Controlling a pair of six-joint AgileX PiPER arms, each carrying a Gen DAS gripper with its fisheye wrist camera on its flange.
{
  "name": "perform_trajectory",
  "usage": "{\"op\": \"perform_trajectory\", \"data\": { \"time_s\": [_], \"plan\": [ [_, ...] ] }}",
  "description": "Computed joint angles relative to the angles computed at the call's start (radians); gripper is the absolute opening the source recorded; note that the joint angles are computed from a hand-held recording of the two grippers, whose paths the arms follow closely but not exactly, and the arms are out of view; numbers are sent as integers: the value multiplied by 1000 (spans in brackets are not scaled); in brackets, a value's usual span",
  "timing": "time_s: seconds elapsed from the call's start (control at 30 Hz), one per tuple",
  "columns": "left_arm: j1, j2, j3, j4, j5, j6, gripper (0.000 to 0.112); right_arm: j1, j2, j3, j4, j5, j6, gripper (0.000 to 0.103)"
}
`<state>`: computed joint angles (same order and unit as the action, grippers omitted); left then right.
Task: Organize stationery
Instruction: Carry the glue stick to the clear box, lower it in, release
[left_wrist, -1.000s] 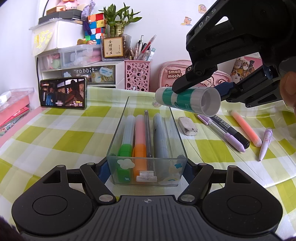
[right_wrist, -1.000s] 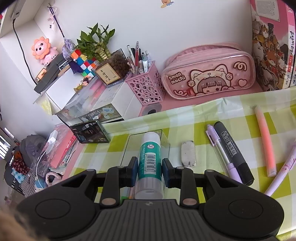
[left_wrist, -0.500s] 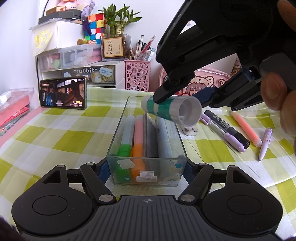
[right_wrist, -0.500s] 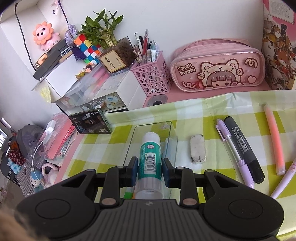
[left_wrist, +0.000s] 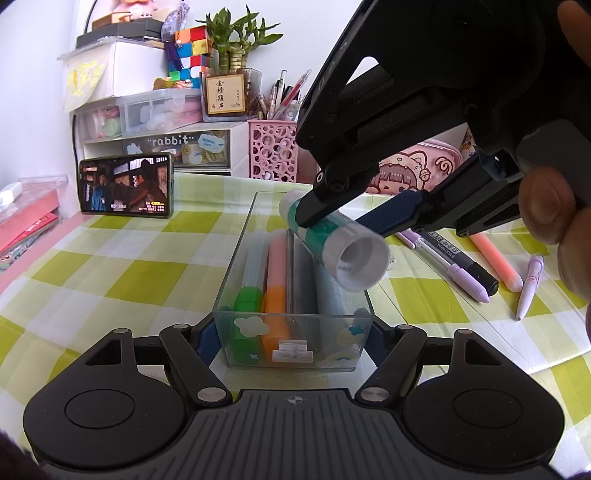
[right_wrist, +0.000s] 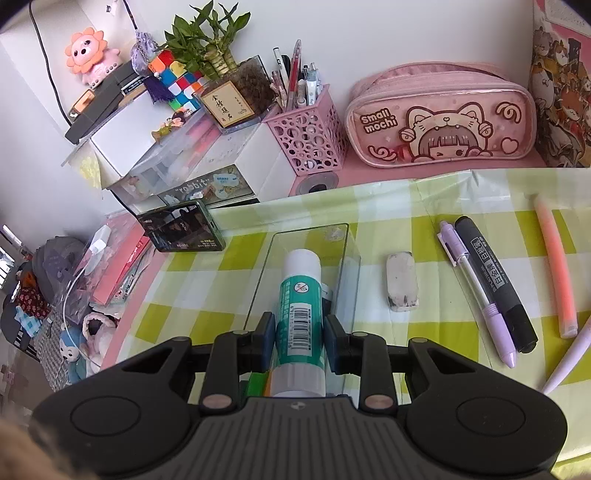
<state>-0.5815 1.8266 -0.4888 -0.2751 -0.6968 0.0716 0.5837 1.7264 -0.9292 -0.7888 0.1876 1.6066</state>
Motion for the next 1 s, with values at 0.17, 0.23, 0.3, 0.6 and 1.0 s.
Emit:
{"op": "perform_trajectory", "data": {
  "time_s": [0.17, 0.23, 0.3, 0.6, 1.0],
  "plan": [
    [-1, 0, -1, 0, 2, 2, 73, -12, -8, 18, 82, -38, -83, 32],
    [-1, 0, -1, 0, 2, 2, 73, -13, -12, 23, 65, -40, -64, 32],
    [-2, 0, -2, -3, 1, 3, 73, -16, -16, 29, 71, -43, -67, 32],
    [-1, -1, -2, -2, 3, 4, 73, 8, 20, -38, 101, 34, -99, 32],
    [4, -1, -5, 14, 7, -7, 73, -11, -26, 28, -87, -3, 89, 32]
  ]
}}
